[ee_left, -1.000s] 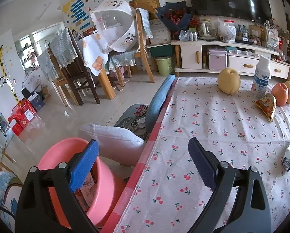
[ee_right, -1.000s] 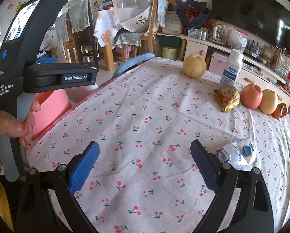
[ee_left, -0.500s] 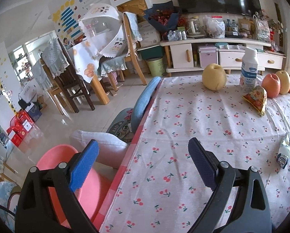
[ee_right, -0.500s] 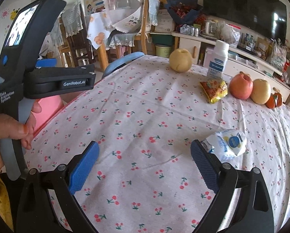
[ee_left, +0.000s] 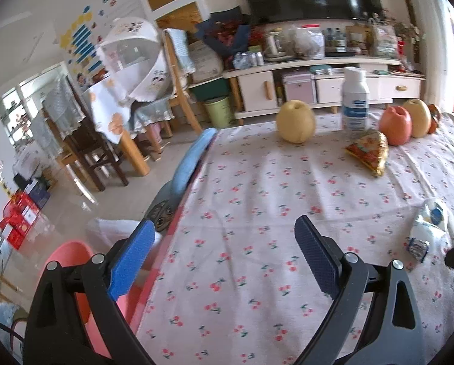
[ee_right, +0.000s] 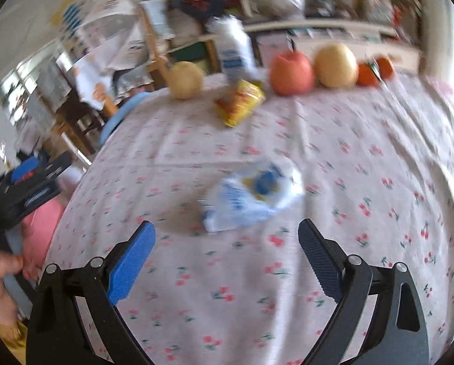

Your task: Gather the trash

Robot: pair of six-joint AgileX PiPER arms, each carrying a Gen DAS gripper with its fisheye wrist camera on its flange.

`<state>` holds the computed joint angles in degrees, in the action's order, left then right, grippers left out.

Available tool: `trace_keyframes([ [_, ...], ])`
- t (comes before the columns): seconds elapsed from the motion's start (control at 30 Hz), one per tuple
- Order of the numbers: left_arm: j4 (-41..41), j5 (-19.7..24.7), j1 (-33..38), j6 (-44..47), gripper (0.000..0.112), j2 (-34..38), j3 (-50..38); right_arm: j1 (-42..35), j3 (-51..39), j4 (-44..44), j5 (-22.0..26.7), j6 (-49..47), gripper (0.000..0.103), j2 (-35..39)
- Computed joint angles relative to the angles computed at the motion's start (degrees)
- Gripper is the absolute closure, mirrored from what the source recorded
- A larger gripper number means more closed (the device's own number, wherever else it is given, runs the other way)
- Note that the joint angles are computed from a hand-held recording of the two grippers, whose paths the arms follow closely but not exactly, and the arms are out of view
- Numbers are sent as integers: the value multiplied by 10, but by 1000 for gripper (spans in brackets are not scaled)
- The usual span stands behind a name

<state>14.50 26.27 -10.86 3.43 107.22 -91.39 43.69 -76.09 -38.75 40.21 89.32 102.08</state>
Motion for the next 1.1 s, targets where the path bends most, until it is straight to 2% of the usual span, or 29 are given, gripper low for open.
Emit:
trace_keyframes([
  [0.1,-29,3,-5,31,19,2,0,-22,27,8,-34,6,9,-7],
  [0.23,-69,6,-8,63,19,4,0,-35,15,30,-65,-36,14,12],
  [0.43,-79,7,-15,69,19,8,1,-41,-39,52,-43,-108,14,53],
  [0.53,-92,9,-20,78,19,11,1,-56,-49,66,-53,-149,14,62],
  [0.67,-100,9,-30,88,19,16,2,-83,-109,113,-19,-259,14,98],
  [0.77,-94,4,-41,89,19,21,4,-86,-144,118,20,-319,21,117],
  [0.87,-118,-3,-48,117,19,24,4,-89,-143,121,19,-338,27,116],
  [0.9,-149,0,-50,146,19,27,-1,-91,-137,123,16,-340,29,113],
  [0.97,-197,9,-51,186,19,32,-9,-90,-129,119,12,-339,51,107],
  [1.03,-260,30,-50,232,19,44,-26,-90,-126,111,23,-343,64,104],
  [1.1,-294,57,-50,242,19,58,-51,-94,-110,112,20,-351,66,93],
])
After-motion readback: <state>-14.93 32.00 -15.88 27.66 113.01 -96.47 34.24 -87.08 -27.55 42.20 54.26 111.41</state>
